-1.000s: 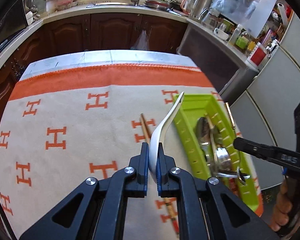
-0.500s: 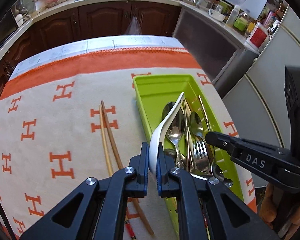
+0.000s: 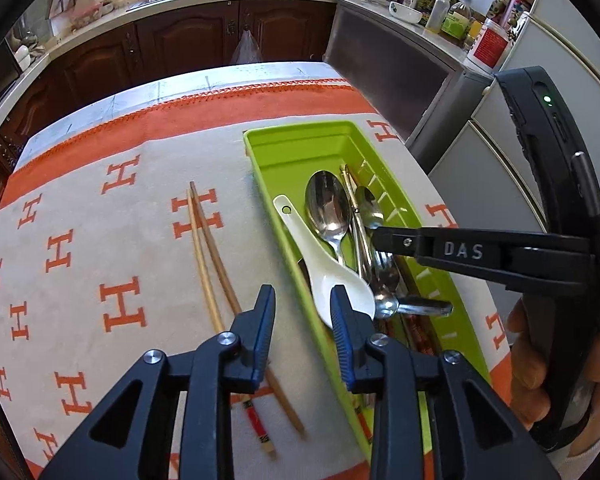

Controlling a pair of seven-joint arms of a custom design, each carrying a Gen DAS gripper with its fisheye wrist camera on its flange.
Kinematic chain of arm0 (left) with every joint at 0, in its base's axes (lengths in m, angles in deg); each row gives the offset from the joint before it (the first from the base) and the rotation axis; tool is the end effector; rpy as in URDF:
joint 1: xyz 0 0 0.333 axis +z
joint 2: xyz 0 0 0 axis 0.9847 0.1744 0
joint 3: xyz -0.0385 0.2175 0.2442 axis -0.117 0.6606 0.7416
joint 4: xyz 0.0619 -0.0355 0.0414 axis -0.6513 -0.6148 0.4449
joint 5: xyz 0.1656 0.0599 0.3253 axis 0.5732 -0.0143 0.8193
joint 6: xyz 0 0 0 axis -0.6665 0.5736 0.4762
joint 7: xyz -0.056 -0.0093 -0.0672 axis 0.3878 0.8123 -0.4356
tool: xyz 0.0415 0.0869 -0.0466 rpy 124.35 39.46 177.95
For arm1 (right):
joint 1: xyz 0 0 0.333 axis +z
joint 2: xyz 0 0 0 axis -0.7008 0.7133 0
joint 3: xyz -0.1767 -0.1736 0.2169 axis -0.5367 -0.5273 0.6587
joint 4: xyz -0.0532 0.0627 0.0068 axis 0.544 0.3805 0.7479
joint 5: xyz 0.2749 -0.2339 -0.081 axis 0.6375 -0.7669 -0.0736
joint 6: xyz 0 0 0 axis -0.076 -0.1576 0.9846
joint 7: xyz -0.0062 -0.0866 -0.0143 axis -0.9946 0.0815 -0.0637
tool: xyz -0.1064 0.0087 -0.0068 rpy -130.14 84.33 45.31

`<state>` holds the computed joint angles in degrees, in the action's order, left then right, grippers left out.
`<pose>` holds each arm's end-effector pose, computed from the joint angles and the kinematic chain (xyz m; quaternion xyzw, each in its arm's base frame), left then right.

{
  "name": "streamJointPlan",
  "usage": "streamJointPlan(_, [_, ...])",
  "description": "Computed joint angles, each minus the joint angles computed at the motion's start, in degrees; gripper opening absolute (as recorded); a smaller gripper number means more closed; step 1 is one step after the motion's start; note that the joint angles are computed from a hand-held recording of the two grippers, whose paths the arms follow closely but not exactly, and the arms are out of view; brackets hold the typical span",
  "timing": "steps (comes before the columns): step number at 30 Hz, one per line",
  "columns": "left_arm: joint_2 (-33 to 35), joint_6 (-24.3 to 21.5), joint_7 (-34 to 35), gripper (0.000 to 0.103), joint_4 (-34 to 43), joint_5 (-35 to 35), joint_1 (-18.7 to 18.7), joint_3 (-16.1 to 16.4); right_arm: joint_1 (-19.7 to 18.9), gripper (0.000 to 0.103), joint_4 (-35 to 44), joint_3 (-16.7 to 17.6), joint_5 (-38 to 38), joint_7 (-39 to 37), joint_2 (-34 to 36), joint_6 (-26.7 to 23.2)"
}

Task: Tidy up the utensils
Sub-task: 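Grasp the white ceramic spoon with the left tool while the right tool carries the gold spoon into the tray, then open both tools to release the ceramic spoon and gold spoon in the tray, then grasp the pair of wooden chopsticks with the right tool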

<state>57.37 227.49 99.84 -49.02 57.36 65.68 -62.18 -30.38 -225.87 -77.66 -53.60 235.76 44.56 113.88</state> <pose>0.5346 -0.3462 0.4535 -0.3704 0.8942 -0.2508 0.0207 0.4754 0.1777 0.4310 -0.4257 0.8726 -0.0373 0.2367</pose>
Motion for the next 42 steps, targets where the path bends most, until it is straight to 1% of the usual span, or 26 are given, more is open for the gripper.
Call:
streamJointPlan(4, [-2.2, 0.7, 2.8, 0.029, -2.1, -1.3, 1.5, 0.4, 0.1, 0.007, -0.8, 1.3, -3.0, 3.0, -1.8, 0.0])
streamJointPlan(6, [-3.2, 1.1, 4.2, 0.031, -2.9, -2.3, 2.2, 0.9, 0.2, 0.007, -1.4, 2.1, -3.9, 4.3, -2.9, 0.9])
streamJointPlan(8, [-4.4, 1.6, 5.9, 0.035, -3.9, -3.7, 3.2, 1.5, 0.5, 0.007, -1.5, 2.8, -3.8, 4.4, -3.3, 2.1])
streamJointPlan(10, [-5.3, 2.3, 6.9, 0.037, -4.8, -4.7, 3.8, 2.2, 0.7, 0.007, -0.9, 3.5, -4.2, 4.5, -3.2, 2.6])
streamJointPlan(13, [-5.8, 3.0, 7.1, 0.037, -5.4, -4.9, 4.4, 3.5, 1.6, 0.007, 0.8, 4.2, -4.2, 4.0, -2.1, 3.6])
streamJointPlan(16, [-5.3, 2.9, 5.8, 0.037, -5.2, -4.4, 5.0, 4.6, 3.2, 0.007, 2.9, 4.1, -3.0, 1.9, -0.4, 4.3])
streamJointPlan(20, [-4.0, 1.8, 5.6, 0.037, -4.4, -4.3, 6.3, 4.9, 5.3, 0.007, 6.6, 3.4, -2.0, -0.5, 3.3, 3.1])
streamJointPlan(23, [-2.3, 0.4, 5.4, 0.037, -3.1, -3.7, 7.0, 4.8, 6.9, 0.007, 9.5, 2.2, -2.8, -0.1, 5.8, 0.6])
streamJointPlan(29, [-0.7, -0.2, 5.9, 0.037, -2.2, -4.0, 8.1, 3.9, 9.2, 0.007, 15.5, -0.5, -3.1, -0.1, 11.1, -4.6])
streamJointPlan(32, [0.0, -0.8, 6.9, 0.037, -1.8, -4.5, 8.7, 3.5, 10.1, 0.007, 19.2, -1.6, -3.2, -0.7, 13.6, -8.6])
streamJointPlan(37, [1.2, -2.0, 7.1, 0.037, -0.8, -4.7, 9.0, 3.3, 11.2, 0.007, 24.9, -3.0, -2.9, -1.6, 17.6, -14.8])
streamJointPlan(39, [1.7, -2.5, 7.1, 0.037, -0.4, -4.6, 9.2, 3.3, 11.2, 0.006, 26.5, -3.2, -2.0, -2.2, 18.9, -16.9])
streamJointPlan(41, [2.0, -2.8, 7.0, 0.037, -0.1, -4.6, 9.3, 3.3, 11.7, 0.006, 27.7, -3.6, -2.6, -2.4, 19.6, -17.9])
streamJointPlan(42, [2.3, -3.1, 6.9, 0.037, 0.1, -4.5, 9.4, 3.2, 12.0, 0.006, 29.1, -3.8, -3.0, -2.6, 20.4, -19.5])
